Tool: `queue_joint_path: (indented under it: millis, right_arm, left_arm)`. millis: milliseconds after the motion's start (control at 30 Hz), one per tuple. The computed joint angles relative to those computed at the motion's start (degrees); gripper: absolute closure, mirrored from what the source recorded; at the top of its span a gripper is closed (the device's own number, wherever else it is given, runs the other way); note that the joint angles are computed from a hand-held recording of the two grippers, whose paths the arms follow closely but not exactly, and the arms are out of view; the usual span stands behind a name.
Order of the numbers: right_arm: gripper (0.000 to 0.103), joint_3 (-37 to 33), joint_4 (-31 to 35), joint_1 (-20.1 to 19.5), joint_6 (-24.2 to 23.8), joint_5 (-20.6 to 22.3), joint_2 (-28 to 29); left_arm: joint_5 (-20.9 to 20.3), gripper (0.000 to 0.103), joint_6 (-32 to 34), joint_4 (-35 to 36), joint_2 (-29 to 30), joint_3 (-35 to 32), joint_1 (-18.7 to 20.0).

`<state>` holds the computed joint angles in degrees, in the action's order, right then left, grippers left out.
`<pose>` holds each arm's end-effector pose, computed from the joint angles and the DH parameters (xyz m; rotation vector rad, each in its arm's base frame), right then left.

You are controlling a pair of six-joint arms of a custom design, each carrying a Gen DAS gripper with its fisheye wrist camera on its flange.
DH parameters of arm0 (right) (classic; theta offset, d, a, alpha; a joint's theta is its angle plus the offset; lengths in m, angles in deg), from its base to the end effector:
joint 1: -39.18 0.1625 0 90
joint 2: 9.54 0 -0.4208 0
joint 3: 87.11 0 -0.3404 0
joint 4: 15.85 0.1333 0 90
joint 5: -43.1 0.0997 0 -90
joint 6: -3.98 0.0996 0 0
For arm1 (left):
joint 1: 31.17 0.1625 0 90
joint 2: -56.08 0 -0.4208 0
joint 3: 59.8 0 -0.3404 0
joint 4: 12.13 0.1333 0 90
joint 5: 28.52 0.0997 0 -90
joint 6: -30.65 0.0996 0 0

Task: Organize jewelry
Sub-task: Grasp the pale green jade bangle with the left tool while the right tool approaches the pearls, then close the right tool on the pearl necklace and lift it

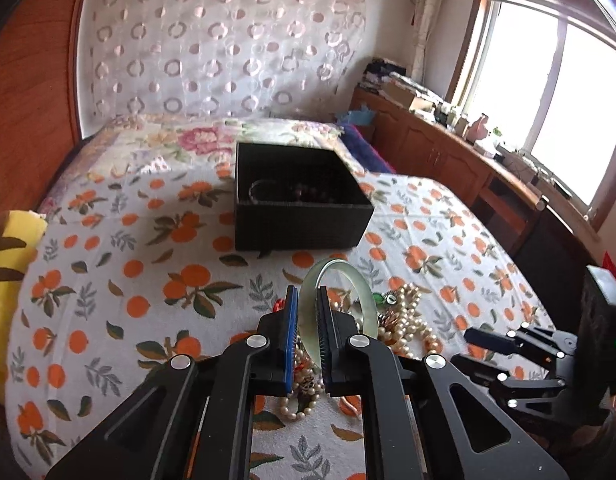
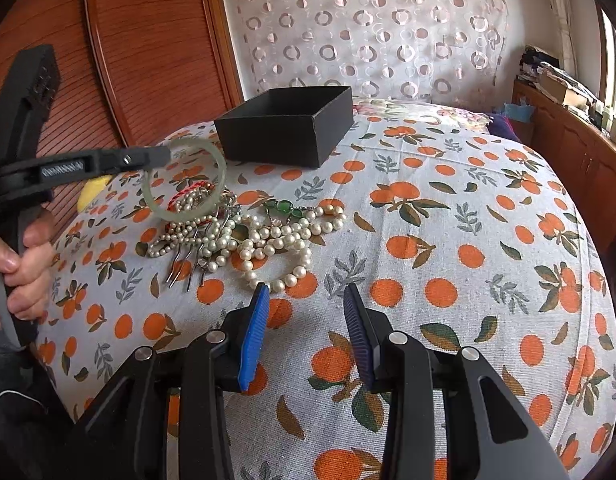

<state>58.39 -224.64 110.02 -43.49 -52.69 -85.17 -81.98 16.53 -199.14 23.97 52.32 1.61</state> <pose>-0.0023 -0.3822 0.2606 0.5457 -2.3947 0.8652 -0.3449 -0.4512 0.0036 0.8577 2.5302 -0.8377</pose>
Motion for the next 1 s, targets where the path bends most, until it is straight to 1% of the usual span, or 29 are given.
queue_joint_path:
  millis: [167,300,400,467,533,633,767,1000]
  right_arm:
    - [0.062,-0.7,0.2,0.8,-0.1,-0.9,0.2]
    - [0.062,-2.2,1.6,2.1,-0.4,-2.3,0.7]
    - [0.062,-3.7,1.2,4.4,-0.8,-5.6,2.6]
    - [0.068,-4.7,2.0,5.3,-0.9,-6.5,3.3]
    - [0.069,-5.9,2.9,5.8,-0.7,-7.2,3.9]
    - [0.074,-7.5,5.1,6.2,0.0,-7.9,4.5]
    - [0.076,-9.2,7.8,6.6,0.0,-9.1,5.4]
    - [0.077,-9.5,7.0,7.1,-1.2,-10.8,6.7]
  left_arm:
    - [1.3,0.095,0.9,-2.7,-0.8,1.6,-1.6]
    - [2.2,0.095,1.4,-4.6,-1.3,3.0,-2.9]
    - [2.6,0.095,1.5,-5.7,-1.5,3.7,-3.5]
    - [2.7,0.095,1.5,-6.3,-1.7,4.1,-3.7]
    - [2.7,0.095,1.4,-6.3,-1.8,4.1,-3.7]
    - [2.8,0.095,1.2,-6.3,-2.0,4.4,-3.8]
    - [2.9,0.095,0.9,-6.6,-2.4,4.9,-3.8]
    - [3.0,0.095,0.7,-6.8,-2.7,5.2,-3.7]
